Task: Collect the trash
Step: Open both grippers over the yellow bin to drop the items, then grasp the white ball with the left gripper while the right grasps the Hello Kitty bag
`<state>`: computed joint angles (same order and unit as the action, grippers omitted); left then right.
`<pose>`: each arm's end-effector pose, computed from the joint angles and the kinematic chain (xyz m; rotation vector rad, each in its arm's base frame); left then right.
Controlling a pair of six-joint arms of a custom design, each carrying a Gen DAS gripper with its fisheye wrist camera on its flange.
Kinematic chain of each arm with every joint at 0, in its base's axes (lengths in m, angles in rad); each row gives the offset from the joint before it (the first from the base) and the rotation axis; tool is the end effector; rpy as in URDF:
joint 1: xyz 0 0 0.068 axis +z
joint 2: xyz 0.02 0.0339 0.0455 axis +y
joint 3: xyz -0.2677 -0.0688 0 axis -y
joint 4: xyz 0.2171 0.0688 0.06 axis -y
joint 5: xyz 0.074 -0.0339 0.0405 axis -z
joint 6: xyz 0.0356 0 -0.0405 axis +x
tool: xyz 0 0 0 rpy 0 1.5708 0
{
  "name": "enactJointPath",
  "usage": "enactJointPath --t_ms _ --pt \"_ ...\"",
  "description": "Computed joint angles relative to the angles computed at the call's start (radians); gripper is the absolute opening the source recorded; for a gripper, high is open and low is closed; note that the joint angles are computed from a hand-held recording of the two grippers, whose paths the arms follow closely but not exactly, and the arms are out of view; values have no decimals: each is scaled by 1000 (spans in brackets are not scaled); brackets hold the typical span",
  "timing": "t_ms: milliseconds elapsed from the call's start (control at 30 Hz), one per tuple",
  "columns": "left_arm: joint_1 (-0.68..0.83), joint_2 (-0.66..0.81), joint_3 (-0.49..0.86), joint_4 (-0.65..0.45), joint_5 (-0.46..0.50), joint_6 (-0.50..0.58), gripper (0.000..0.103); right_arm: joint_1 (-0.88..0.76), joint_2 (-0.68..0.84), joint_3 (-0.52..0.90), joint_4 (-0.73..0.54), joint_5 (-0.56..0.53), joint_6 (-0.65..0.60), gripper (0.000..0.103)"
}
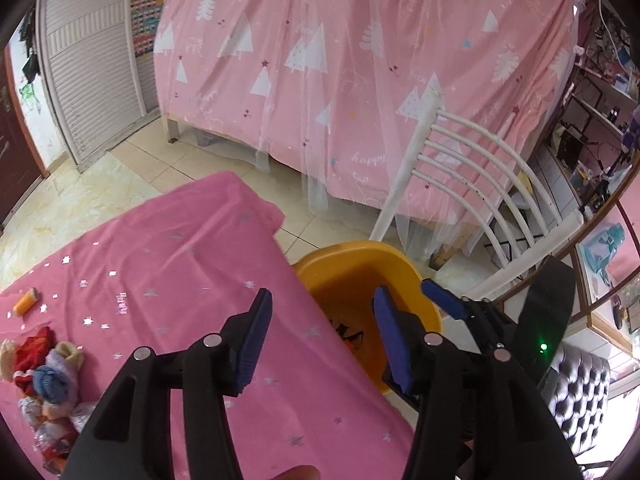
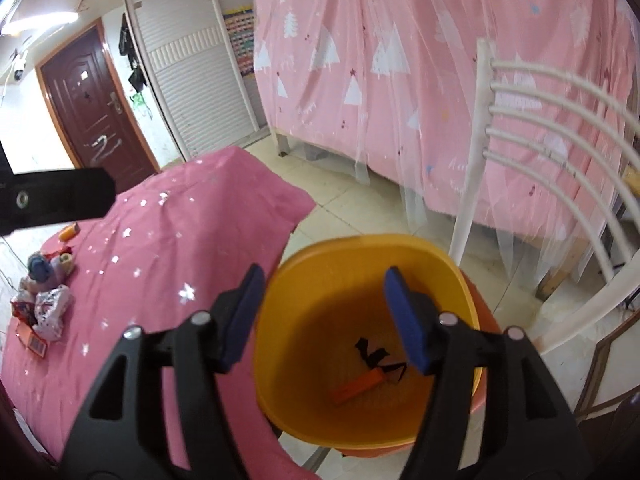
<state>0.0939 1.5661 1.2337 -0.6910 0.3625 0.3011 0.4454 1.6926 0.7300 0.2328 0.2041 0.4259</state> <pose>0.2992 0.0155 0.2755 0.3896 2.4935 -0.3141 0.2801 0.1257 0.1628 0.0825 2.2904 0.2195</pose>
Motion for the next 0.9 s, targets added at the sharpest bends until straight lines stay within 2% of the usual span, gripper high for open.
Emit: enactJointPath --t_ms 233,300,400,533,633,900 --pt "212 -15 96 -94 69 111 53 109 -54 84 -79 55 19 61" --pt "267 -4 134 -118 89 138 54 157 -51 129 -105 57 15 65" --pt "358 28 196 -151 111 179 55 216 -32 188 -140 58 14 66" --pt "469 92 293 -194 119 248 56 295 26 289 -198 68 -3 67" --pt "538 135 356 -212 128 282 57 335 67 356 -239 72 -10 71" --pt "695 331 600 -266 144 316 58 437 177 510 -326 51 -2 72"
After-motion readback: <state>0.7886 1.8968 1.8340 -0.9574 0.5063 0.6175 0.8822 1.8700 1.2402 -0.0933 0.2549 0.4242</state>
